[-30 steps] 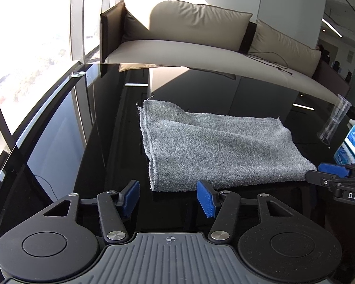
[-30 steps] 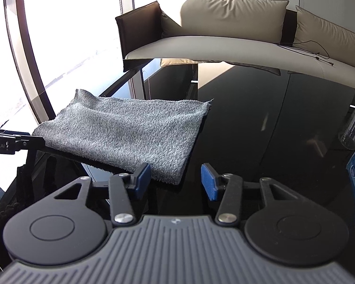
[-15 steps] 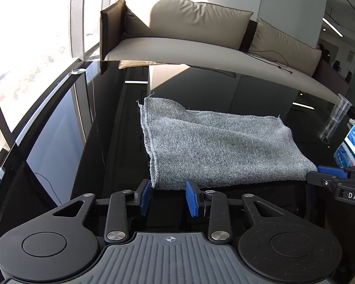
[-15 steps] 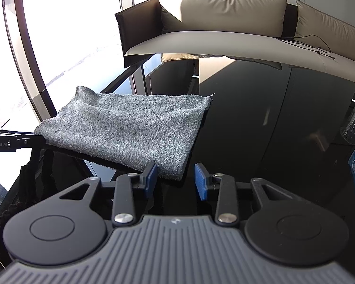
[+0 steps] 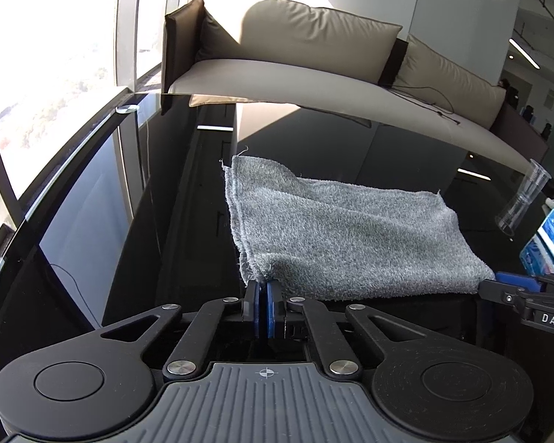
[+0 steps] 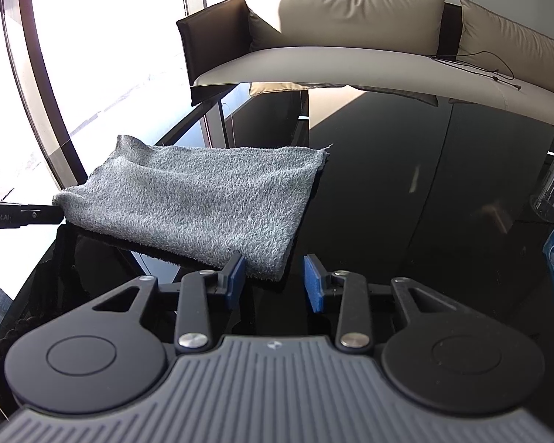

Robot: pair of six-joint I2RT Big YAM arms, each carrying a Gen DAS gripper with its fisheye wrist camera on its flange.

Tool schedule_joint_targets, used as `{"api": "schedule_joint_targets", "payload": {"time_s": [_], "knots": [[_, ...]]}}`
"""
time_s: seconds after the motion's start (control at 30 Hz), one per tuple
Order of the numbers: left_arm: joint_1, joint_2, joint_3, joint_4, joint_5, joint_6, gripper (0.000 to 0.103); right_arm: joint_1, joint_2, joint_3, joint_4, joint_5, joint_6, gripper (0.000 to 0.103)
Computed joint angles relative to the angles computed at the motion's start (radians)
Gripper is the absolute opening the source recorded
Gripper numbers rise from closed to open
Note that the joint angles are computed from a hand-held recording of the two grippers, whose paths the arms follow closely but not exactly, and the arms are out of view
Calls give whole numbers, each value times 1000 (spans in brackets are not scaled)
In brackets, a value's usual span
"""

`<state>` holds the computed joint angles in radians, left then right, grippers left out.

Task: Fold towel
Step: 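Lift the folded edge with both grippers and fold it over the towel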

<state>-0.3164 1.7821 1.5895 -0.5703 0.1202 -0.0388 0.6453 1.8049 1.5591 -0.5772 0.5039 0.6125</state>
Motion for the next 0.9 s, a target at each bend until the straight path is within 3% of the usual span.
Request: {"api": "schedule_joint_targets", "payload": {"time_s": [0.7,0.9], "knots": [[-1,3,9,-8,-7,-18,4,-4,1,3,-6,-8,7,37],[0,1,5,9,-7,-18,32,-5,2,4,-5,-10,1,37]]}}
